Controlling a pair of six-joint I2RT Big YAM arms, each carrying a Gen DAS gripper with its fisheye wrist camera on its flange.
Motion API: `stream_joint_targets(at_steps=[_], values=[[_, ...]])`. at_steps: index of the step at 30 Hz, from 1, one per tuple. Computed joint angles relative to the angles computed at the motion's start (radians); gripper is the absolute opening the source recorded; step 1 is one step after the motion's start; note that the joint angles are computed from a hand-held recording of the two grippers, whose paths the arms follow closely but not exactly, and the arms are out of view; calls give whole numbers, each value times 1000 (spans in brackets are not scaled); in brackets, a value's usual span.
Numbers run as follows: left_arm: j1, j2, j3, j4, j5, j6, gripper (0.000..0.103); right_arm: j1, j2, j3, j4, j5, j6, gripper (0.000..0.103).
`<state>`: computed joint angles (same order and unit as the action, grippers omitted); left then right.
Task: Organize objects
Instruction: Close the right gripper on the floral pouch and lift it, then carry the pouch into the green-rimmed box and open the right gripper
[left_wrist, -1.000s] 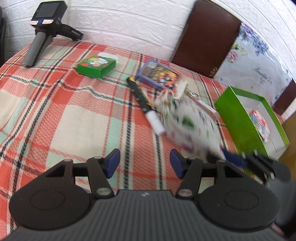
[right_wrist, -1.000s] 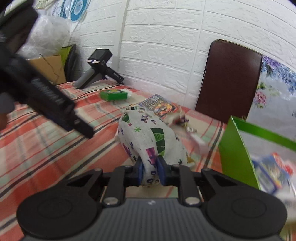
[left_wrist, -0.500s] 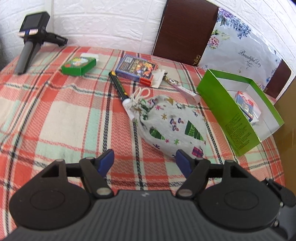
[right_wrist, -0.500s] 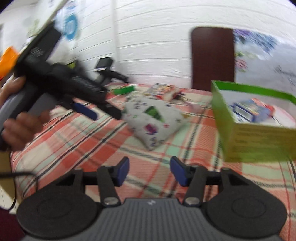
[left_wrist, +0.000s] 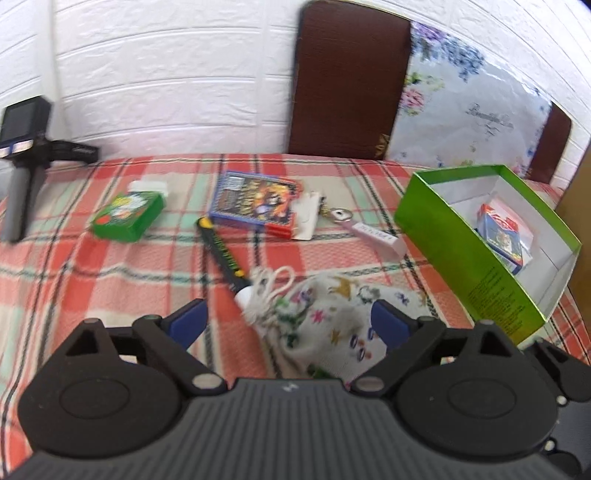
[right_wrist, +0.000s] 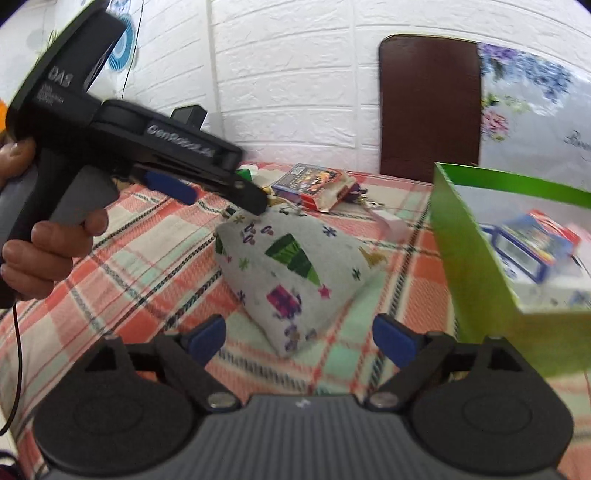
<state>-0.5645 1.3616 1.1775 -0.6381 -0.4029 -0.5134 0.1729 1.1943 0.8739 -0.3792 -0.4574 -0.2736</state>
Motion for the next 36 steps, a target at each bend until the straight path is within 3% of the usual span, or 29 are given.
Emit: stream_joint_targets(at_steps=[4, 6, 7, 10, 12, 13, 19, 25, 32, 35, 36], values=[[14, 34, 6, 22, 54, 8, 95, 37, 80, 57, -6, 42, 6, 93], [18, 36, -7, 52, 93, 4, 82, 46, 116, 82, -1, 42, 22, 94], [13, 37, -13, 65, 87, 2, 80, 49, 130, 92, 2, 37, 26, 94], [-13, 25, -18, 70, 27, 10, 66, 56, 128, 88, 38, 27, 38, 71], [-21, -7, -19, 65, 40, -18, 56, 56, 96, 57, 82, 21, 44, 50], [-28, -26, -22, 77, 46, -18, 56, 54, 78, 43, 100, 20, 47, 48], [-98, -14, 82, 133, -32, 105, 55, -6, -13, -5, 256, -4, 141, 47], [-139, 133, 267, 173, 21, 232, 55, -132, -23, 1, 359, 29, 150, 47], [-166, 392, 560, 76, 108, 295, 57, -275, 66, 49, 389, 94, 149, 47], [-185, 499, 689, 12, 48, 345, 73, -286, 146, 88, 436, 203, 149, 49], [-189, 527, 719, -13, 16, 351, 74, -281, 178, 110, 437, 255, 139, 59]])
